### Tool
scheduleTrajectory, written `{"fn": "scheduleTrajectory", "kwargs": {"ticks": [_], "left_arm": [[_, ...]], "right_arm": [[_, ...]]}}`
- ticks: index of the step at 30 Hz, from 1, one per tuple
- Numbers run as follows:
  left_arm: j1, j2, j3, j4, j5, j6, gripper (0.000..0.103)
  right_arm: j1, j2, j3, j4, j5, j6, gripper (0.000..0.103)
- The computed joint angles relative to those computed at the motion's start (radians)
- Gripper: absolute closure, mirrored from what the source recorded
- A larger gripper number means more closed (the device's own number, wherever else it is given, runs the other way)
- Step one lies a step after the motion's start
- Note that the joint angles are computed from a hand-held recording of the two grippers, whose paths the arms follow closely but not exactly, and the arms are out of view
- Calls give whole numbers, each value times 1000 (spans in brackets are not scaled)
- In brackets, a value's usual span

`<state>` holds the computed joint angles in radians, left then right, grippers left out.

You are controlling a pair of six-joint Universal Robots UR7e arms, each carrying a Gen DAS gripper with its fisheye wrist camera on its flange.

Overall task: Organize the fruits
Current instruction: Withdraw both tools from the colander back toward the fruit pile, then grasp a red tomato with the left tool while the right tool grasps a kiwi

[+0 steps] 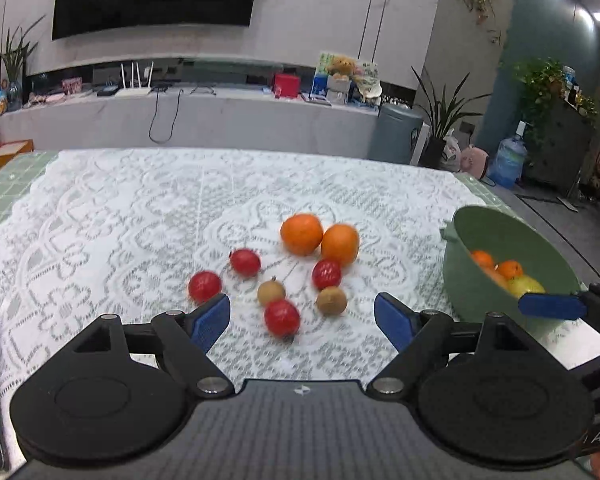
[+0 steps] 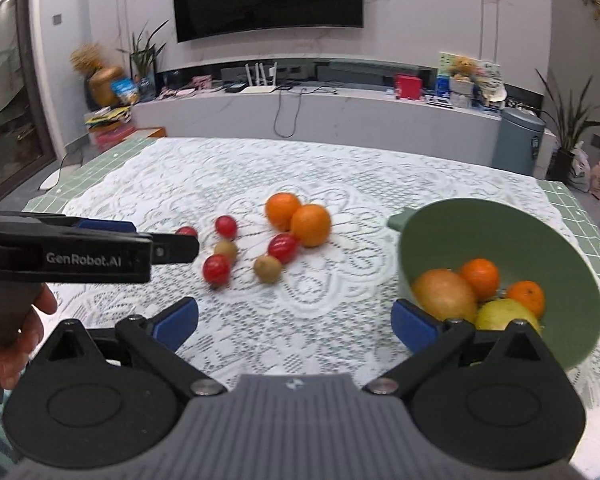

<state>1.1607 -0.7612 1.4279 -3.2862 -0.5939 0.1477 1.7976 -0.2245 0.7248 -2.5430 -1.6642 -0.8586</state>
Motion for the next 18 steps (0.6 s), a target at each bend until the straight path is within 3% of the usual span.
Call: {"fn": "scheduleTrajectory", "kwargs": {"ticks": [3, 8, 12, 15, 18], "left_arm": [[10, -15, 22, 1, -24, -20, 8], [12, 17, 1, -83, 29, 39, 10], [24, -1, 7, -12, 26, -3, 11], [36, -15, 16, 32, 8, -25, 21], [49, -27, 20, 55, -19, -39, 22]], "right_arm": [[3, 14, -17, 18, -9, 6, 4], [6, 40, -47, 33, -16, 8, 4], [9, 69, -81, 40, -22, -12, 4], [9, 97, -111, 36, -25, -42, 4], [10, 134, -165, 56, -27, -63, 4]]}}
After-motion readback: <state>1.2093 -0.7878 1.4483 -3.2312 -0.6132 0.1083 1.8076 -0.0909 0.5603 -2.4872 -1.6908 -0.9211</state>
